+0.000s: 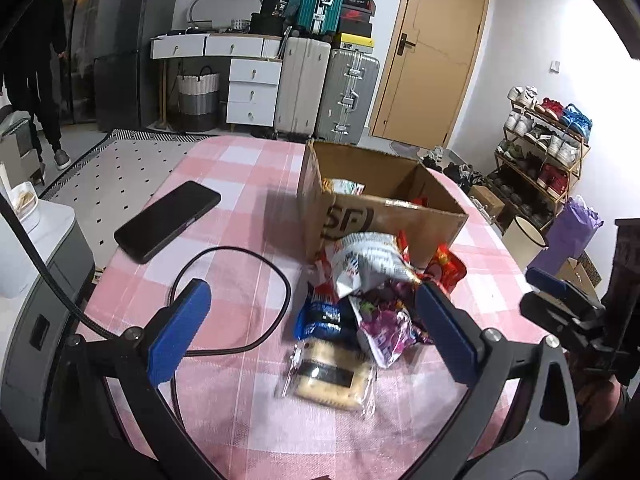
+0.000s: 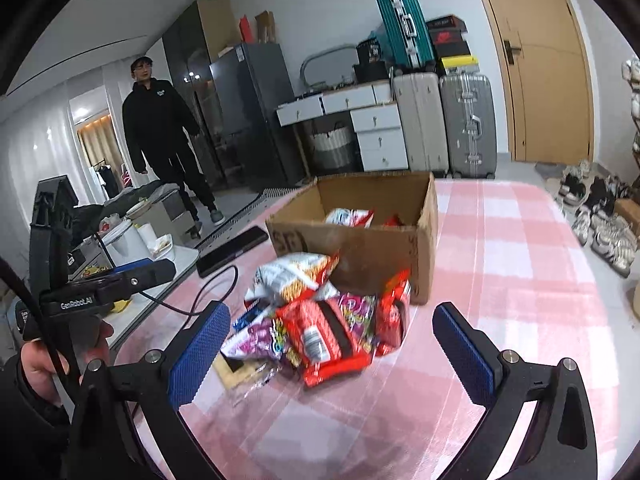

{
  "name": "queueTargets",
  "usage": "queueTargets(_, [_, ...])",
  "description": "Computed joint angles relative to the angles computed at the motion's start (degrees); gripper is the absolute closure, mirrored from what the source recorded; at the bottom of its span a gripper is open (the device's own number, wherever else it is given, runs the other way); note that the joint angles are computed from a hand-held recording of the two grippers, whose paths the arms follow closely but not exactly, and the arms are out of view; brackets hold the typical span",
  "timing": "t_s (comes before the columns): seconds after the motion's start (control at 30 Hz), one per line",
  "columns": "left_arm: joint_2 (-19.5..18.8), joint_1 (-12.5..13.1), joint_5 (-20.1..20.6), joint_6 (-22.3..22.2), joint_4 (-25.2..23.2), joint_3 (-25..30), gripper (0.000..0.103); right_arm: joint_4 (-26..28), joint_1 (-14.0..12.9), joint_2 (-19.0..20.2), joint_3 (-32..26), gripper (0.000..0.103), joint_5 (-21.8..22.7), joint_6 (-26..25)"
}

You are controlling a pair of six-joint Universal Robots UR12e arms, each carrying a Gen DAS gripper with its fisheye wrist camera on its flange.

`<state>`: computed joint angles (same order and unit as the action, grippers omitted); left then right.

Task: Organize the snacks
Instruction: 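Grasp a red snack bag with the right tool from the pile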

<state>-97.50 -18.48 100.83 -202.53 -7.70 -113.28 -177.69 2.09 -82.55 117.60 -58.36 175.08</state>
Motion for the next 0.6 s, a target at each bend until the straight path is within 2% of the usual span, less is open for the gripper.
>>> queueTargets(0.13, [-0.39,-0.06,0.84,-1.28,-0.72,-0.36,0.001,1.6,0.45,1.49,-0.44,0.0,0.15,0.6])
queueTargets(0.3, [-1.07,-0.96,5.69,-1.54,-3.28,0.24,0.001,3.25,1.31,3.36,-1.46,0.0,-0.8,0.71])
queueTargets(0.6, [-1.08,-0.46,4.59,-2.19,-3.09,-0.25,0.001,4.64,2.46,5.74,-3.52,0.0,-2.08,0.89])
